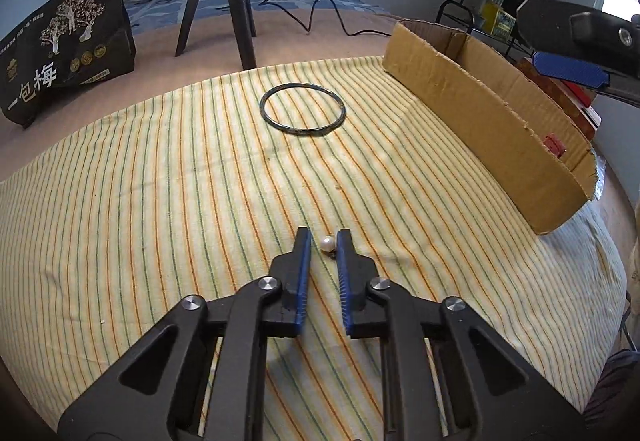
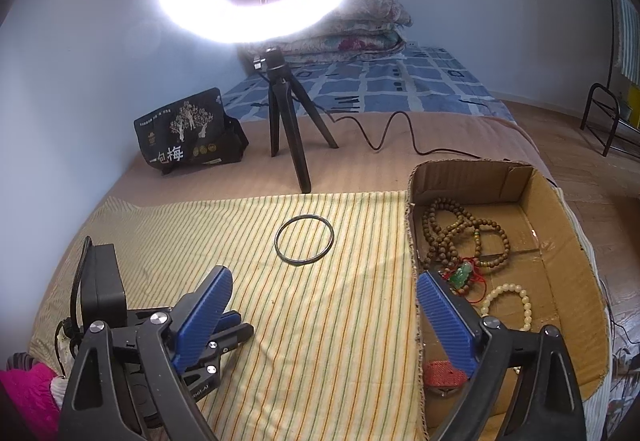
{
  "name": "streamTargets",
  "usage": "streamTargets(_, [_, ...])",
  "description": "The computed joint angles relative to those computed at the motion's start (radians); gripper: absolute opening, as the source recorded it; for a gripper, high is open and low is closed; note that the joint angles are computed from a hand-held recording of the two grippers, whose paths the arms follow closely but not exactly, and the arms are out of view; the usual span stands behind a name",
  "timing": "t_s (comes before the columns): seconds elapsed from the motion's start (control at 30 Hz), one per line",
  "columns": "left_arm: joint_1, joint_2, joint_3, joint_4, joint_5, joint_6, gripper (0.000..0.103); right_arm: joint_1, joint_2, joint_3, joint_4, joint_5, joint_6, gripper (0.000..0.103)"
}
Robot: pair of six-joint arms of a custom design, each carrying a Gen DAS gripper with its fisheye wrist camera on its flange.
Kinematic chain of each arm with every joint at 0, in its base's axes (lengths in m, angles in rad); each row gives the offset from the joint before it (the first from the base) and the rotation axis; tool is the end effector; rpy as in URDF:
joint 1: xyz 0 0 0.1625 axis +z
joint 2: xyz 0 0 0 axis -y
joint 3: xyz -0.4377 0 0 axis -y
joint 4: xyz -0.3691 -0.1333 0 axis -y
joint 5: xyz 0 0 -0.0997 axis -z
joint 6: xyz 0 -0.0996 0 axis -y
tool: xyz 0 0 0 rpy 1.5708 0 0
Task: Organize jewelry
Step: 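Grasp the second pearl earring with the left gripper while the right gripper grasps the black ring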
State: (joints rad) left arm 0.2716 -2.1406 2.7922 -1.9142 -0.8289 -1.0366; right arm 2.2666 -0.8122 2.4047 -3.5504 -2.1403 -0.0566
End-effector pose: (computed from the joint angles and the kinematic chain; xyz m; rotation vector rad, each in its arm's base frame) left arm -0.0715 -0.2281 0.2070 0.4731 2.4383 -0.7361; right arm 0.3284 -0.2691 0.0711 0.8251 -2.4991 0.7306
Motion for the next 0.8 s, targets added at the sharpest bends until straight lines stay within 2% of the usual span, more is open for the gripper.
streamTargets(0.17, [0.031,-0.005,-0.021,0.051,0.028,-0.011,0.007,-0.004,0.032,-0.028,0.017,0.0,-0.01,0.094])
streamTargets(0.53, [0.152,-0.125,-0.083,0.179,0.086,0.07,0.007,-0.021,0.167,-0.133,0.068,-0.004,-0.038,0.094])
streamTargets(0.67, [0.2,-0.139,-0.094,0.16,0.104,0.111,0.007,-0.028,0.212,-0.177,0.1,-0.008,-0.044,0.094])
streamTargets(0.8, [0.269,-0.135,-0.099,0.085,0.116,0.183,0.007,-0.042,0.26,-0.229,0.131,-0.033,-0.053,0.094])
